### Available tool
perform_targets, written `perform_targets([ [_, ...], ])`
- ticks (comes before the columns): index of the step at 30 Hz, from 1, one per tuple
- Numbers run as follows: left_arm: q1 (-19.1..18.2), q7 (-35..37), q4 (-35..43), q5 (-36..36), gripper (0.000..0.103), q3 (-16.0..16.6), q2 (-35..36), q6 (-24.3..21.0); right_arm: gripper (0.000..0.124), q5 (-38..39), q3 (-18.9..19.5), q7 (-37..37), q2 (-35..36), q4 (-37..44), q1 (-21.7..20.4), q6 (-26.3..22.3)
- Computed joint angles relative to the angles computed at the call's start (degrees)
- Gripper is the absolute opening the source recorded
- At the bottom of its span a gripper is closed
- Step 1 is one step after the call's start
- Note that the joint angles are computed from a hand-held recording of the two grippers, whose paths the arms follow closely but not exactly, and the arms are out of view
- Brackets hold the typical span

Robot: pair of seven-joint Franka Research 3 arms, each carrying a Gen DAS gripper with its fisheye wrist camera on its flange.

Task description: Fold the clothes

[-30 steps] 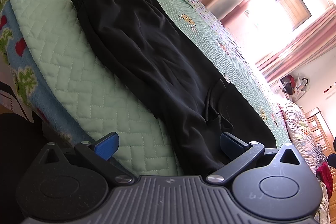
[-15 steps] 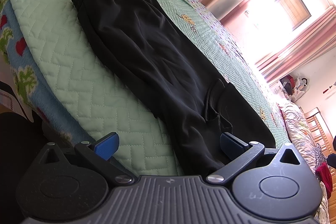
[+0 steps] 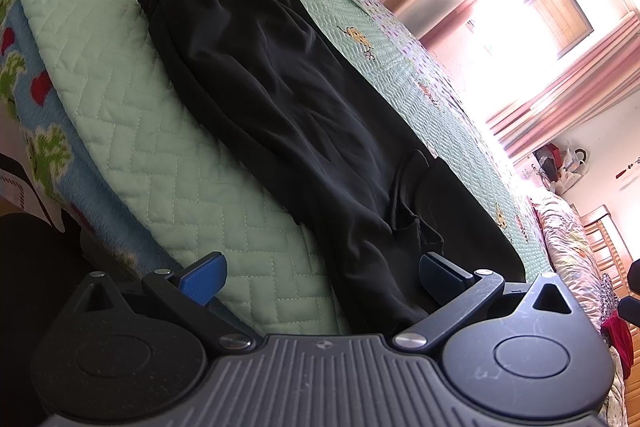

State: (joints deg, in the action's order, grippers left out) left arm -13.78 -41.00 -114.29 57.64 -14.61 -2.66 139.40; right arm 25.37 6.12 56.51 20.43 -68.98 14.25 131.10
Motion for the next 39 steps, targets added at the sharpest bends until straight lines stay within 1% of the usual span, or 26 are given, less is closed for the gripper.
perform_targets([
  [14,0.09,0.63,0.01,-1.10,0.102,0.30,0.46,0.53,0.090,-1.10,-0.22,1.79,2.58,3.10,-0.17,-2.32],
  [20,0.12,0.79,0.03,-1.48,0.102,0.45,0.74,0.80,0.090,-1.59,-0.30,3.27,4.33,5.75,-0.27,-4.57],
  [39,0.07,1.41,0.24,-2.42,0.102,0.75,1.22,1.06,0.090,-2.04,-0.26,3.97,6.02,7.57,-0.65,-5.97],
])
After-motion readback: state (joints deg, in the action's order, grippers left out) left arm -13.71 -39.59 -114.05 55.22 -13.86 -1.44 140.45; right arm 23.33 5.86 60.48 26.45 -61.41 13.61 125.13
